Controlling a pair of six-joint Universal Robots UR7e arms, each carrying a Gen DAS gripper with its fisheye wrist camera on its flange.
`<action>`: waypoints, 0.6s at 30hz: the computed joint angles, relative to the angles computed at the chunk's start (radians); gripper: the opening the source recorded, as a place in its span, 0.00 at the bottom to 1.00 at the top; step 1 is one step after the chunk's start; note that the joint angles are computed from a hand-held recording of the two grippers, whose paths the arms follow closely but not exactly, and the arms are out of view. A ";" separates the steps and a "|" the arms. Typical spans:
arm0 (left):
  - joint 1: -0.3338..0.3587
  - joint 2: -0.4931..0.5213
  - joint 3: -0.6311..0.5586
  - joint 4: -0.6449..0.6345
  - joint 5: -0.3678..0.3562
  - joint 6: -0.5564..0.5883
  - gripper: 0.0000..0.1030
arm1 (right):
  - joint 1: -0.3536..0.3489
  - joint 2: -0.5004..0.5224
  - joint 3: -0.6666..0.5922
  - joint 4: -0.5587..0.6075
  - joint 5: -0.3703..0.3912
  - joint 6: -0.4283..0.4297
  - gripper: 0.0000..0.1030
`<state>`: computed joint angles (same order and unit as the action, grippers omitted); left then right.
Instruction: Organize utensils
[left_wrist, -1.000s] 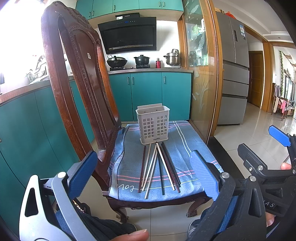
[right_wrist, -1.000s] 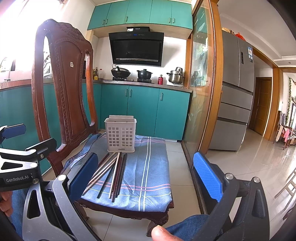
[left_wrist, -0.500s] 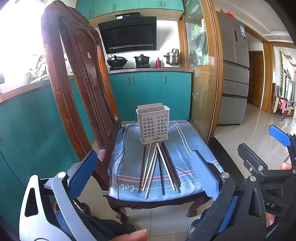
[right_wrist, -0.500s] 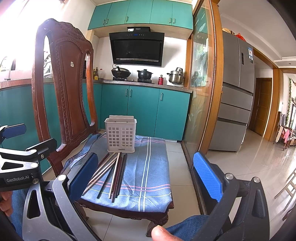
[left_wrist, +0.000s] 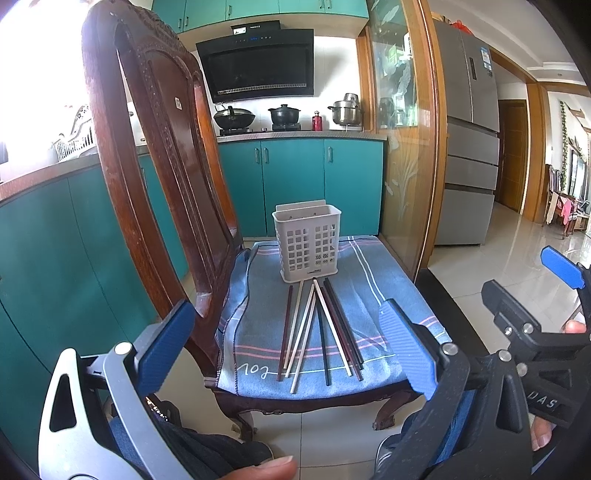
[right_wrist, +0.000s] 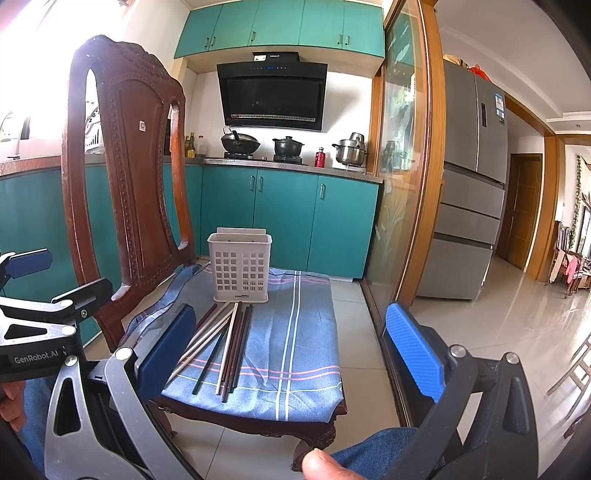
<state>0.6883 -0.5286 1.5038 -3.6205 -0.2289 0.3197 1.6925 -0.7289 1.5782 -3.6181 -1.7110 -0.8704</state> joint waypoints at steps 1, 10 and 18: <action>0.000 -0.001 0.002 0.003 0.001 -0.005 0.97 | -0.001 0.000 0.000 -0.002 0.001 0.001 0.98; 0.009 -0.016 0.018 0.053 -0.007 -0.053 0.97 | -0.008 -0.004 -0.008 0.009 -0.001 0.024 0.98; 0.038 -0.036 0.031 0.172 -0.021 -0.167 0.97 | -0.007 0.019 -0.041 0.040 -0.027 0.017 0.98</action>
<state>0.7264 -0.5642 1.5352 -3.4489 -0.2495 0.1532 1.6852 -0.7098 1.5370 -3.5780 -1.7375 -0.8531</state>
